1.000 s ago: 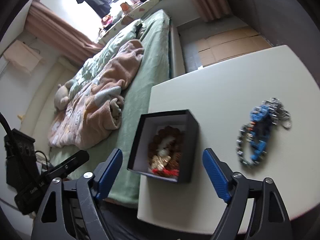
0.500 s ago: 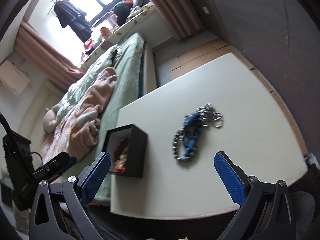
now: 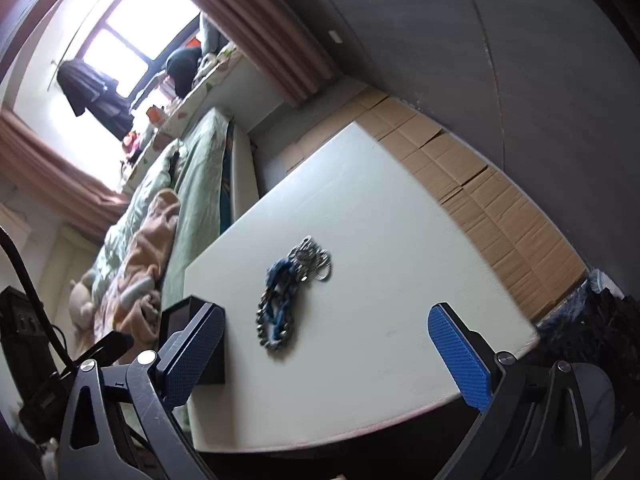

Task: Organize jewelry
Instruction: 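Grasp the blue flower-knot bracelet with the left gripper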

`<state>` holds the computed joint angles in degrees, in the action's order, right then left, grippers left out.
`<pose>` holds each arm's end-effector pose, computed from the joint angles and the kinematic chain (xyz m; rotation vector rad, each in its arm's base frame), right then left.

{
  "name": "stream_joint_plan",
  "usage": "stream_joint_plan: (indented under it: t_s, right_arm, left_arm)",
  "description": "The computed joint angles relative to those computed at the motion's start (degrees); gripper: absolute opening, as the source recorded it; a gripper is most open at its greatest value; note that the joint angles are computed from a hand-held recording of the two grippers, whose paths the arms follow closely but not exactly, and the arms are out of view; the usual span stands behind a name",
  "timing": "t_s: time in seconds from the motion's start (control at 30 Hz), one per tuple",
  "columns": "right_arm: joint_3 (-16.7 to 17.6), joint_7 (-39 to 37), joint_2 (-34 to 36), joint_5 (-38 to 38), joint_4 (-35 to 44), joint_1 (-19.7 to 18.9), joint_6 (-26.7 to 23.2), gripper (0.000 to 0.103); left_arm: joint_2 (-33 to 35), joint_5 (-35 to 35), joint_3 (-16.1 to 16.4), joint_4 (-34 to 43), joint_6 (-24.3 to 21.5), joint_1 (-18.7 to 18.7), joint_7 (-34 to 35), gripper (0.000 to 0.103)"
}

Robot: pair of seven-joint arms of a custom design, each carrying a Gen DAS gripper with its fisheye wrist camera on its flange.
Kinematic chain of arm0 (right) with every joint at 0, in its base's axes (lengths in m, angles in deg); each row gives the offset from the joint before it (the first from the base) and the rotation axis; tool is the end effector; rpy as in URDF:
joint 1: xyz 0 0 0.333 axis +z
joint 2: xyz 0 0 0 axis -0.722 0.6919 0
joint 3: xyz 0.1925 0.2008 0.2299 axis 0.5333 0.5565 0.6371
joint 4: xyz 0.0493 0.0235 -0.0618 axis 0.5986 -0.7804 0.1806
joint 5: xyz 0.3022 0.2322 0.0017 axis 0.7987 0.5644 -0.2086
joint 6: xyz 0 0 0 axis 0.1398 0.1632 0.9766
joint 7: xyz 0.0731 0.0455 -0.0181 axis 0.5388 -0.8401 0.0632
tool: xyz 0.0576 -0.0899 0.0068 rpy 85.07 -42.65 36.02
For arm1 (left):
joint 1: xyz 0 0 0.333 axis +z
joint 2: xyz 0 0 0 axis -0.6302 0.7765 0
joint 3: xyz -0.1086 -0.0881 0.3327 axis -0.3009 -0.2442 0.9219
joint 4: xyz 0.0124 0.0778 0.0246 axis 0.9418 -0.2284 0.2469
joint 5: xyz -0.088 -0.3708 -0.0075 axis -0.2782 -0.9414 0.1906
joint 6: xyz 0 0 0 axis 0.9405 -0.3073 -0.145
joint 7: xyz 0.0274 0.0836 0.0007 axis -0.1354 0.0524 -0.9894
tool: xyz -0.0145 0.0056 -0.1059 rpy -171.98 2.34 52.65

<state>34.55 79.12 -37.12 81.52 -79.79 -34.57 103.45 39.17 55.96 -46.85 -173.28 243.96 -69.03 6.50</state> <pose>0.4914 0.3042 0.3981 -1.4660 1.8328 -0.0282 0.5033 -0.4130 0.4479 -1.9366 1.9851 -0.9359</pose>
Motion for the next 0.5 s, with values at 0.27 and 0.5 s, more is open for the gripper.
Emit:
stream_joint_plan:
  t_s: [0.27,0.5]
  right_arm:
    - [0.8,4.7,1.8,-4.5,-0.9,-3.7,4.8,0.103]
    - [3.1,9.0,4.6,-9.5,0.9,-7.5,3.9,0.103]
  left_arm:
    - [7.3,-7.9,-2.8,7.9,-2.4,1.5,11.4,0.099]
    - [13.4,-16.4,-4.6,14.5,-5.8,2.6,20.7,0.075]
